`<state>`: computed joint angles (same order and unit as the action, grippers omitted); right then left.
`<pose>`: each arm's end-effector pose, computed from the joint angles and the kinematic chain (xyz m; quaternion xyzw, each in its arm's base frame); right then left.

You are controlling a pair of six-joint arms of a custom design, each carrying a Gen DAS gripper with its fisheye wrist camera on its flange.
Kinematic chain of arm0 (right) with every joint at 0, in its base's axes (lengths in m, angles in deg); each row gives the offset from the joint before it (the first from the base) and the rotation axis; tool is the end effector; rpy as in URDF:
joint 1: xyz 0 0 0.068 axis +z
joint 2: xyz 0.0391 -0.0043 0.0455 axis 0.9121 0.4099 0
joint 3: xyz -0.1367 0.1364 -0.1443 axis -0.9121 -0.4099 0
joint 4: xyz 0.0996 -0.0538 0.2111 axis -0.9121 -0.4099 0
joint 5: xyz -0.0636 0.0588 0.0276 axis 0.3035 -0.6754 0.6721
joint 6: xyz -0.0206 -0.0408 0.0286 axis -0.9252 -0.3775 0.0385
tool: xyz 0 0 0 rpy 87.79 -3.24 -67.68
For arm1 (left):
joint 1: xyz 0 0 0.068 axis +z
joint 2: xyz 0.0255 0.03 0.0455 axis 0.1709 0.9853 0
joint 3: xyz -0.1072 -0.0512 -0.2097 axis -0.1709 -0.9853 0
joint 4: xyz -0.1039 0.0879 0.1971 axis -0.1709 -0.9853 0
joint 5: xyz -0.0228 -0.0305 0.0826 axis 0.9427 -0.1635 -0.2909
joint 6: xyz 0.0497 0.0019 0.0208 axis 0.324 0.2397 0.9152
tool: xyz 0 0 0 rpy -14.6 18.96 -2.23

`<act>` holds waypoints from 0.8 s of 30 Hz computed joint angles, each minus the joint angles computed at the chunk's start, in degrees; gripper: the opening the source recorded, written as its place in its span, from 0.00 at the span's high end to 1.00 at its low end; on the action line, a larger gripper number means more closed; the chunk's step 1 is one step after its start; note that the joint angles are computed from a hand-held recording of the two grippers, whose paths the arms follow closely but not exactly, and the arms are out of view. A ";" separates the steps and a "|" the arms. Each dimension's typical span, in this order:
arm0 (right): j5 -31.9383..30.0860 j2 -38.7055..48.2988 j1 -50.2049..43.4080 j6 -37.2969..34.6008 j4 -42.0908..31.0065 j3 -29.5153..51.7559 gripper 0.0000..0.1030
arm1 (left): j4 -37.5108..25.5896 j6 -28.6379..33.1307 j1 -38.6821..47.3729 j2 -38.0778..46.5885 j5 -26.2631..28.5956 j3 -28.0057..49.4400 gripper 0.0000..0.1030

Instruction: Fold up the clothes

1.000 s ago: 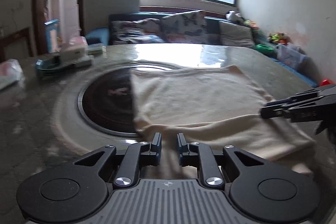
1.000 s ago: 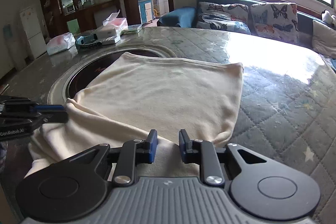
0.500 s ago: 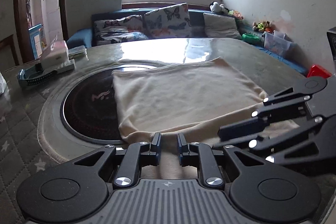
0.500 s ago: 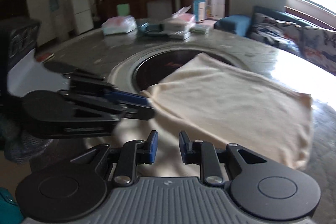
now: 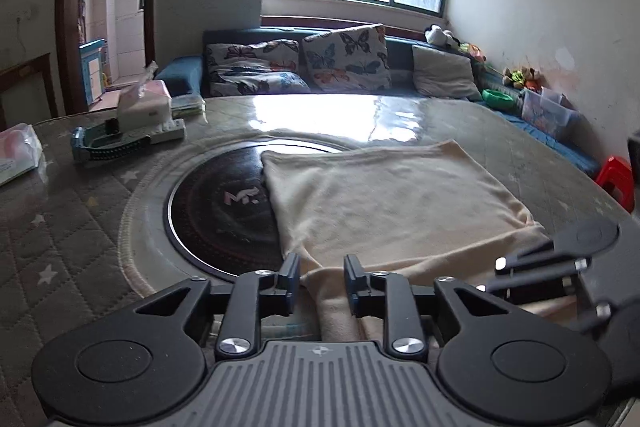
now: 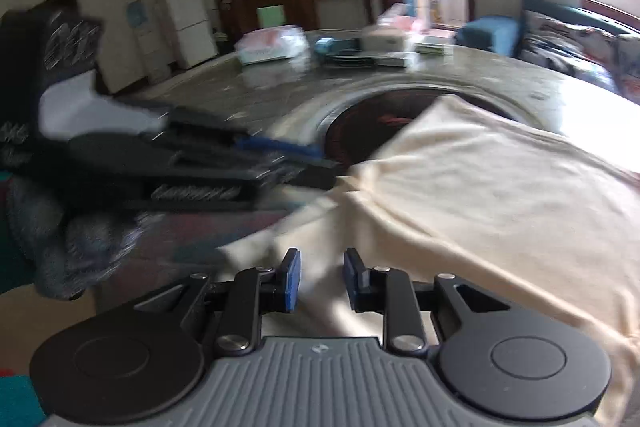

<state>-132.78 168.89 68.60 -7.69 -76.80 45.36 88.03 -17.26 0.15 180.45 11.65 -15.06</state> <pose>0.3307 0.0417 0.0066 -0.4459 0.7905 0.2886 0.3050 0.2660 -0.0420 0.0393 -0.0219 0.8836 -0.0383 0.4662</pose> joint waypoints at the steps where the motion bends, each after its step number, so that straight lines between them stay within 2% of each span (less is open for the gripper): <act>1: -0.84 -0.32 0.62 -1.34 -0.31 -0.79 0.77 | 0.08 -0.26 0.30 -0.33 0.18 -0.26 0.69; 5: -2.10 -1.74 1.68 -1.65 3.46 -4.35 0.77 | 0.19 -0.50 0.41 -1.25 -0.57 -1.33 0.68; 8: -1.06 -2.21 1.56 1.16 7.24 -5.87 0.77 | 1.44 -0.76 0.02 -1.51 -0.52 -2.49 0.62; 11: -0.25 -1.71 1.53 0.54 4.05 -4.66 0.75 | 1.59 -1.09 -1.12 -1.05 -0.75 -2.51 0.61; 12: -0.68 -2.21 1.26 -2.28 1.65 -4.76 0.75 | 1.39 -1.09 -1.46 -0.91 -0.67 -2.45 0.61; 14: -1.73 -4.00 -0.15 -5.34 0.54 -6.27 0.76 | 1.78 -0.86 -2.14 -0.81 -0.77 -3.00 0.60; 17: -2.82 -6.21 -4.17 -5.25 0.04 -7.49 0.76 | 3.31 0.10 -3.20 -0.80 -0.99 -4.54 0.60; 24: 1.11 -5.47 -18.11 -2.64 -1.03 -3.17 0.76 | 9.16 8.85 -7.59 -0.96 -0.71 -11.12 0.60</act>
<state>-131.67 163.41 50.49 -10.33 -77.82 42.19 97.19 -8.42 -7.43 179.49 10.94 -26.18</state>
